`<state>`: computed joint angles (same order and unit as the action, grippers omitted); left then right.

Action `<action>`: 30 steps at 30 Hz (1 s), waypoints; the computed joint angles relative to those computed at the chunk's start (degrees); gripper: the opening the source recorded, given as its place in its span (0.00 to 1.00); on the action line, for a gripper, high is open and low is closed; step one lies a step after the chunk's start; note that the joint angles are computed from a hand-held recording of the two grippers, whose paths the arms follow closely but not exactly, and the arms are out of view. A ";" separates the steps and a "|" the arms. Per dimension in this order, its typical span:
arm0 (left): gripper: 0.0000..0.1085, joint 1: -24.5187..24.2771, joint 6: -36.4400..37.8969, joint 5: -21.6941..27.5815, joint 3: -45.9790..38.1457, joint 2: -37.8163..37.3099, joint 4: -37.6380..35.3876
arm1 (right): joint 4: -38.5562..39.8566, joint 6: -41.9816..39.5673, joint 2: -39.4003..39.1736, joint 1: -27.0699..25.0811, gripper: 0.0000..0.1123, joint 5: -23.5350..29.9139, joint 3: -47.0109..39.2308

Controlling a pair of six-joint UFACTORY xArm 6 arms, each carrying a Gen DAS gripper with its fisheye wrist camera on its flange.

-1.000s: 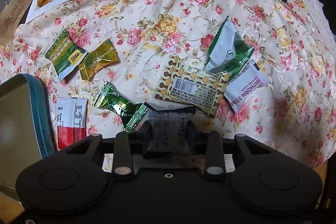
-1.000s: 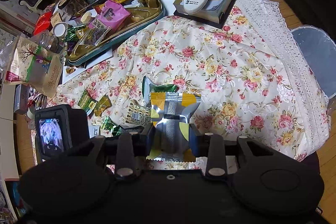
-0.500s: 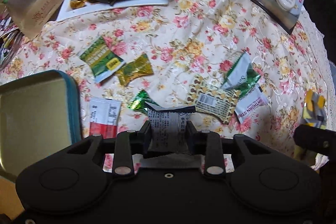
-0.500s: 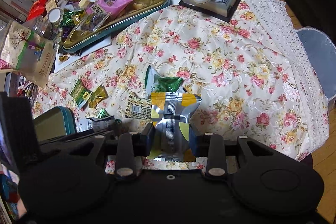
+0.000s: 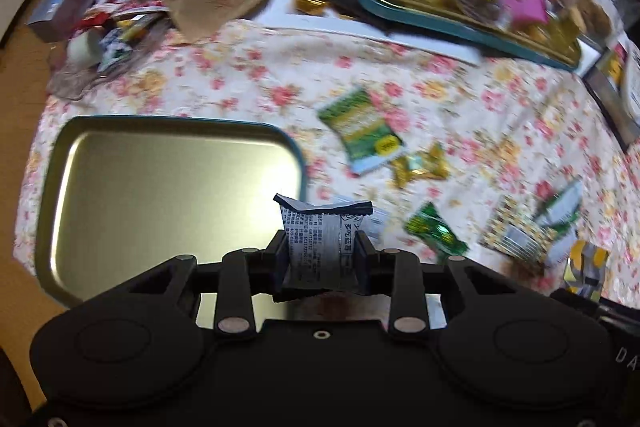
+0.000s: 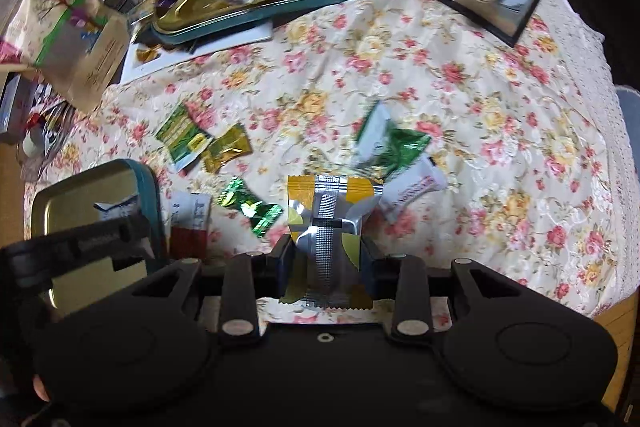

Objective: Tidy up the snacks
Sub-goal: 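Carry the white packet with the left gripper over the gold tray while the right gripper carries the candy there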

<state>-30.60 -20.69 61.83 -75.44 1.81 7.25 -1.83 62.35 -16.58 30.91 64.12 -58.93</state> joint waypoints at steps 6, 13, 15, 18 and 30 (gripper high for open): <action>0.39 4.11 -1.60 -0.36 0.80 -1.61 3.16 | -0.61 -1.29 7.59 2.69 0.33 -0.20 -7.33; 0.39 7.93 -1.98 -0.59 2.44 -3.26 5.16 | -0.72 -3.91 16.54 6.34 0.33 -0.64 -16.99; 0.39 9.19 -1.52 -0.05 2.45 -3.43 3.89 | -1.47 -4.66 18.85 7.43 0.33 -0.66 -19.73; 0.39 11.03 -1.00 0.19 2.52 -3.89 1.84 | -2.69 -5.93 21.99 8.86 0.33 -0.98 -23.39; 0.39 15.35 -1.21 -0.09 3.35 -5.20 1.66 | -0.66 -10.11 30.04 11.17 0.33 -4.60 -32.45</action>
<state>-15.25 -21.90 61.74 -72.10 -3.38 8.91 -2.49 52.23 13.46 42.08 59.52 -91.38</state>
